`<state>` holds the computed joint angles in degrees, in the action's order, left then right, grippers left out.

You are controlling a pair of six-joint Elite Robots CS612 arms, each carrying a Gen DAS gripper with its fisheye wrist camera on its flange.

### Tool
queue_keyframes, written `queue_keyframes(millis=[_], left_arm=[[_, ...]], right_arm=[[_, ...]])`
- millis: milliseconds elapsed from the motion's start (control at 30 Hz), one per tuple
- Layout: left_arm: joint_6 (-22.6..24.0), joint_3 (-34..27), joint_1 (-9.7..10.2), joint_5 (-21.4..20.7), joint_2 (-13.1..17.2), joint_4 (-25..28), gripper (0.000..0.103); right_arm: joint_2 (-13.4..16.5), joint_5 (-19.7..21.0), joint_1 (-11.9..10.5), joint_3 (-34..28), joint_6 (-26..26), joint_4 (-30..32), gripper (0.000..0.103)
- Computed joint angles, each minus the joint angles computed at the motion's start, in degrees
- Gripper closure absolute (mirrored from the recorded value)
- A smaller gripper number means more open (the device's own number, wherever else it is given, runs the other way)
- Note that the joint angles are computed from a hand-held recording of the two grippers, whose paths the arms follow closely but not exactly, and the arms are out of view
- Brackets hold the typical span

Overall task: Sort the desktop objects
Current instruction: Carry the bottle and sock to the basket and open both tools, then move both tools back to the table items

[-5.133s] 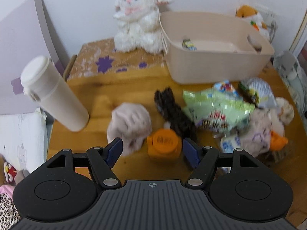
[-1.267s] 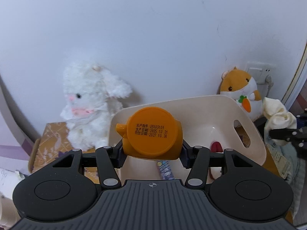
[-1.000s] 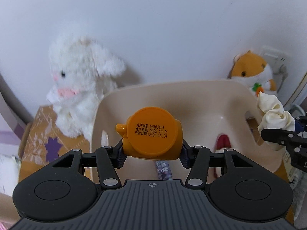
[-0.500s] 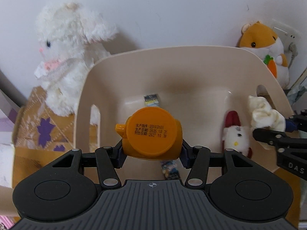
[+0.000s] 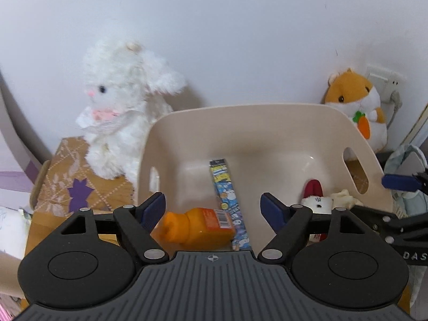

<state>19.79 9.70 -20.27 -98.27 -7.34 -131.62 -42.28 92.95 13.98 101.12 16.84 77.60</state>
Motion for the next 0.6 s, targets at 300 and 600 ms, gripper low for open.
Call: queue_keyframes(millis=[300,600], left_arm=[[0.65,12.57,1.84,0.69,-6.49,-8.35,0.023],[1.06,16.07,4.13,1.29,-8.52,-8.89,0.023]], right_arm=[[1.73,-1.29,-1.29,-4.52,2.10,5.25,0.007],[4.16,-2.14,-2.71,-9.03,7.82,4.54,0.000]])
